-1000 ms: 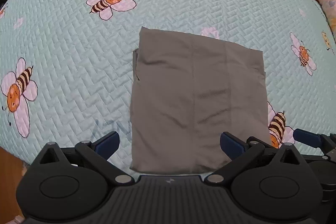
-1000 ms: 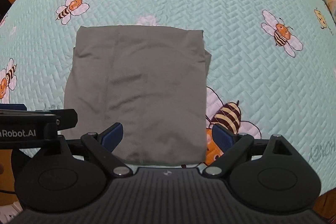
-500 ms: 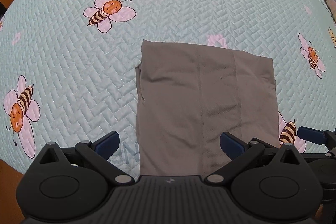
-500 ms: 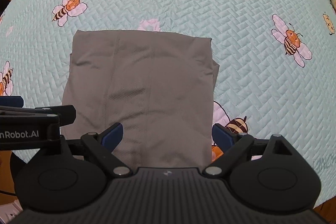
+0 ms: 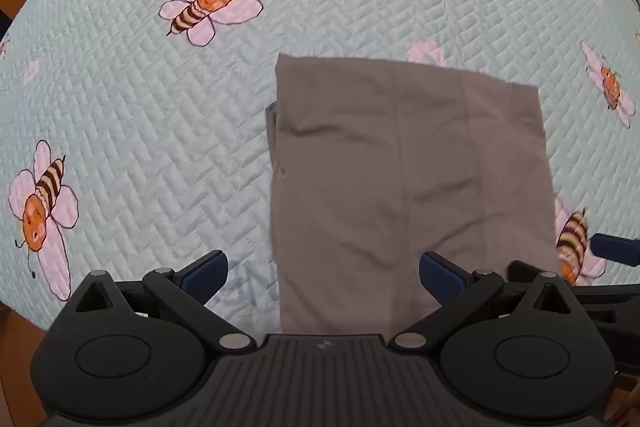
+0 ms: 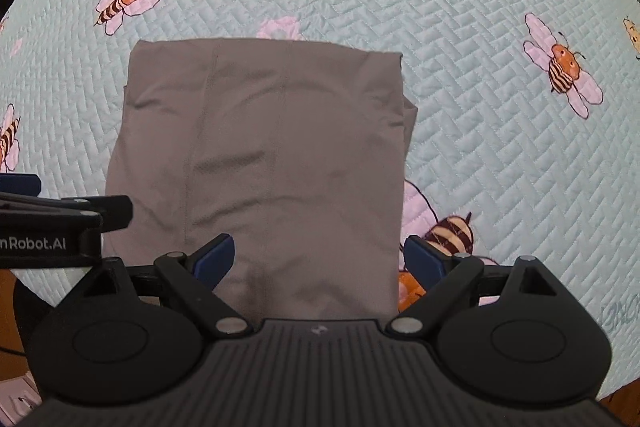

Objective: Fold clothes

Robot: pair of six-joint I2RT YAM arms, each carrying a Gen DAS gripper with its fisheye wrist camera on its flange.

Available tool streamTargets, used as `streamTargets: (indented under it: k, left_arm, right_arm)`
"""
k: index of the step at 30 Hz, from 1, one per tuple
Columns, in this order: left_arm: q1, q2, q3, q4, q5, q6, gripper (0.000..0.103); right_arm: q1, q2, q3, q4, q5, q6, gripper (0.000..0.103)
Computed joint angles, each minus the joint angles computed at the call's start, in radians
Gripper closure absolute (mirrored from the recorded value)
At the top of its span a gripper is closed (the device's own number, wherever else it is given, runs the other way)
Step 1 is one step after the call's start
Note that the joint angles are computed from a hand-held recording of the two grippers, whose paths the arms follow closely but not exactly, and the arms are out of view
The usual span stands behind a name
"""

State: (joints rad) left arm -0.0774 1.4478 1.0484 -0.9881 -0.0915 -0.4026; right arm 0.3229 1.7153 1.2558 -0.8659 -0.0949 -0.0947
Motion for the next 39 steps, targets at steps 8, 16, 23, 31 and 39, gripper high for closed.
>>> streamTargets:
  k: [8, 16, 23, 31, 39]
  left_arm:
    - [-0.161, -0.142, -0.089, 0.011, -0.116, -0.086, 0.002]
    - [-0.314, -0.231, -0.094, -0.059, -0.219, -0.202, 0.002]
    - [-0.416, -0.259, -0.103, -0.085, -0.238, -0.289, 0.002]
    - [-0.502, -0.25, -0.092, -0.095, -0.272, -0.332, 0.002]
    - [-0.482, -0.271, -0.103, -0.12, -0.295, -0.344, 0.002]
  right_arm:
    - [-0.056, -0.208, -0.177, 0.092, 0.034, -0.016, 0.011]
    - [-0.043, -0.366, -0.25, 0.087, 0.059, -0.051, 0.011]
    - [-0.061, -0.446, -0.289, 0.065, 0.07, -0.059, 0.011]
    - [-0.114, -0.504, -0.318, 0.056, 0.052, -0.096, 0.011]
    - [-0.093, -0.498, -0.307, 0.065, 0.051, -0.099, 0.011]
